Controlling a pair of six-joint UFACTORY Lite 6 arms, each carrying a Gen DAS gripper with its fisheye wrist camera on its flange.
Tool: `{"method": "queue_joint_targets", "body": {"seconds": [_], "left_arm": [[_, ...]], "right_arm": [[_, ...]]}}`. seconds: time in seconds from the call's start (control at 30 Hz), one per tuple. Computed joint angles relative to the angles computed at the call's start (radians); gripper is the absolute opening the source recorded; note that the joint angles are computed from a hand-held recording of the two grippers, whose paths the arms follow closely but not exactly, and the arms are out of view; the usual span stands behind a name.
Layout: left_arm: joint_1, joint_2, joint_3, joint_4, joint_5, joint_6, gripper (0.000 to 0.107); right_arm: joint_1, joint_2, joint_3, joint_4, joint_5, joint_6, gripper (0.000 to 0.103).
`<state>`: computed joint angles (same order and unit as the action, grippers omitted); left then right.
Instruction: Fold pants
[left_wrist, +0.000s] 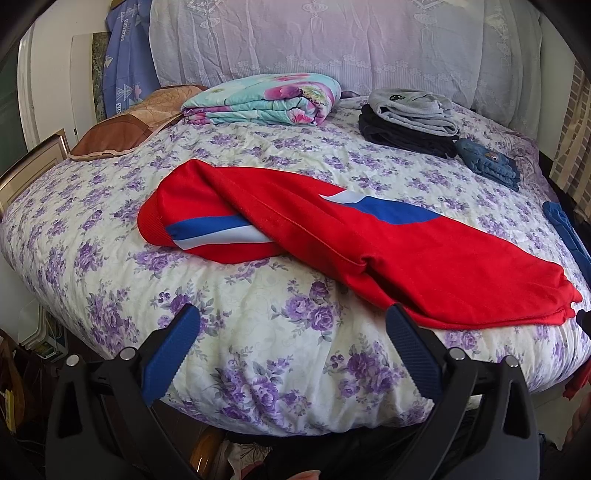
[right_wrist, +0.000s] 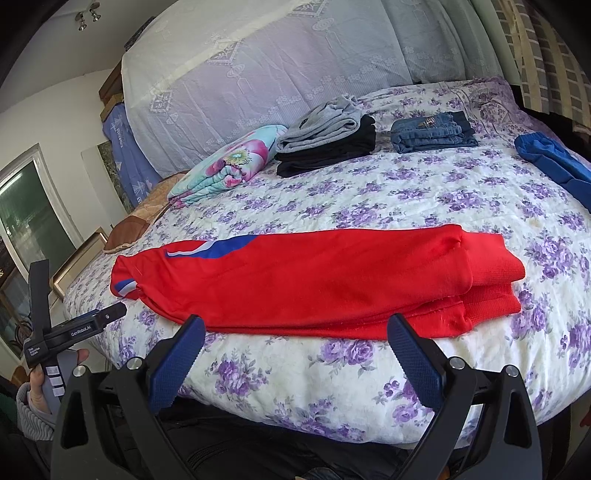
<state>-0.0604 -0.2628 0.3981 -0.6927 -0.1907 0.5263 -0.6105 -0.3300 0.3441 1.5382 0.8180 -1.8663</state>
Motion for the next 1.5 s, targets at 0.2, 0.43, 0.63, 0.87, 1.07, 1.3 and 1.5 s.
{"method": "queue_joint_targets", "body": {"seconds": [0.2, 0.43, 0.63, 0.87, 1.07, 1.3, 1.5], "left_arm": [[0.001, 0.0, -0.004, 0.012, -0.002, -0.013, 0.099], [0.008, 0.001, -0.007, 0.052, -0.002, -0.047, 0.098], [0.009, 0.002, -0.006, 0.049, 0.0, -0.046, 0.099], [0.013, 0.006, -0.009, 0.08, -0.002, -0.073, 0.099], [0.013, 0.008, -0.007, 0.08, -0.001, -0.074, 0.099], [0.012, 0.009, -0.013, 0.094, -0.006, -0.089, 0.098], [0.014, 0.01, -0.024, 0.133, -0.012, -0.128, 0.099]], "right_arm": [[-0.001, 0.002, 0.0, 0.001, 0.001, 0.0, 0.099], [-0.001, 0.002, -0.001, 0.001, 0.002, -0.002, 0.099], [-0.001, 0.004, 0.003, -0.002, 0.002, 0.003, 0.099], [-0.002, 0.009, 0.007, -0.002, 0.003, 0.003, 0.099], [-0.001, 0.011, 0.009, -0.004, 0.002, 0.006, 0.099], [-0.001, 0.016, 0.012, -0.003, 0.002, 0.005, 0.099], [-0.002, 0.016, 0.012, -0.004, 0.003, 0.004, 0.099]]}}
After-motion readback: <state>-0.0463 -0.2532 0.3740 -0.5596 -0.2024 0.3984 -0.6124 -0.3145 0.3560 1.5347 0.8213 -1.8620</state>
